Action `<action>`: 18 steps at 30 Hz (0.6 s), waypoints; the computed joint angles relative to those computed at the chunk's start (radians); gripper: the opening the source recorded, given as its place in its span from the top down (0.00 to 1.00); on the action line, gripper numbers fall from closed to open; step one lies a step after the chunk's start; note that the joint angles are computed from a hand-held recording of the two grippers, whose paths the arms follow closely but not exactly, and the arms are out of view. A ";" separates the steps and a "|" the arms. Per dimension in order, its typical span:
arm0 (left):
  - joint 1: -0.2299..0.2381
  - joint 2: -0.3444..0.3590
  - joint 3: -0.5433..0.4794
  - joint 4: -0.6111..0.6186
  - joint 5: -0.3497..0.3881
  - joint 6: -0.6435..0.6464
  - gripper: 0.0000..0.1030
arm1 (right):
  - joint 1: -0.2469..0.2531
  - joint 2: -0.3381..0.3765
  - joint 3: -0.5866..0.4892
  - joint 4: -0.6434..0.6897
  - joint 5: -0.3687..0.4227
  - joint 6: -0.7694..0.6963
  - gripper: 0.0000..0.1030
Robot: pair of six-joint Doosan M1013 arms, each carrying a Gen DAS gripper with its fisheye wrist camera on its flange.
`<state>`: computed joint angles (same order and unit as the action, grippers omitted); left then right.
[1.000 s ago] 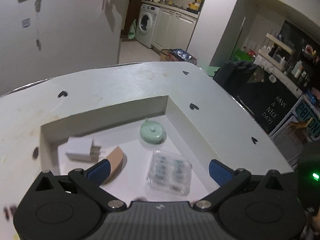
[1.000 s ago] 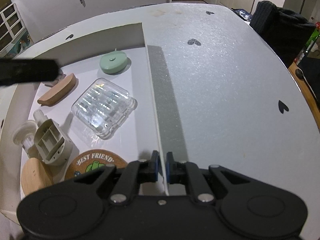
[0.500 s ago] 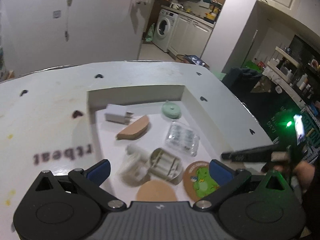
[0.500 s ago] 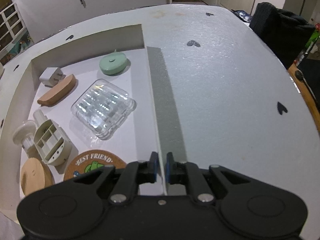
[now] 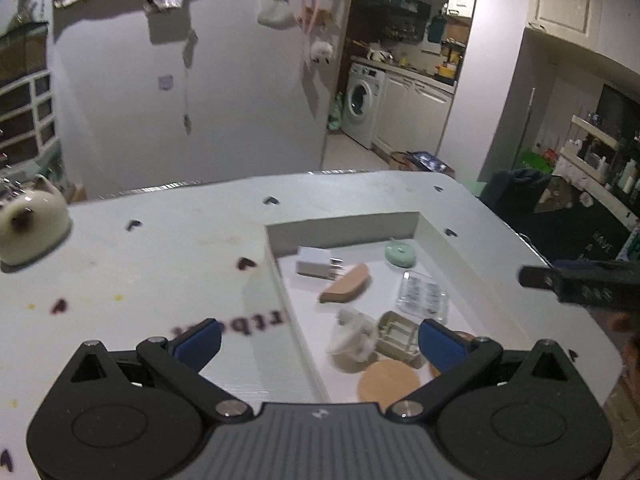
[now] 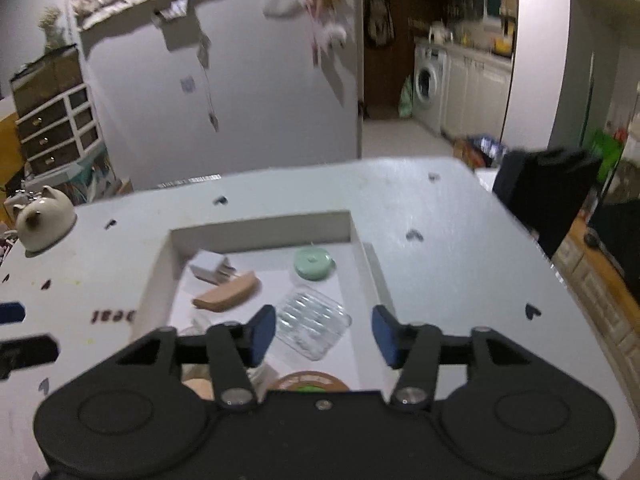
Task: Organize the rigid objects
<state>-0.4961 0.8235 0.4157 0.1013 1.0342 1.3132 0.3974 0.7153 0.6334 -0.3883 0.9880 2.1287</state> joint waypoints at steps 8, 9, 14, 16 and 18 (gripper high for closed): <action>-0.008 -0.132 0.264 0.084 -0.169 0.008 0.00 | 0.071 -0.102 0.198 -0.202 -0.109 0.164 0.24; -0.008 -0.143 0.286 0.084 -0.182 0.007 0.00 | 0.078 -0.111 0.215 -0.217 -0.114 0.178 0.21; -0.006 -0.183 0.363 0.102 -0.220 -0.035 0.00 | 0.109 -0.147 0.282 -0.275 -0.125 0.258 0.14; -0.005 -0.195 0.385 0.115 -0.231 -0.053 0.00 | 0.119 -0.158 0.303 -0.304 -0.129 0.293 0.12; -0.005 -0.205 0.403 0.134 -0.241 -0.076 0.00 | 0.127 -0.163 0.314 -0.337 -0.123 0.326 0.07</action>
<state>-0.5014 0.6181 0.8182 0.2348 0.7927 1.2372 0.5248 0.5523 0.9472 -0.7249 0.8647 2.4543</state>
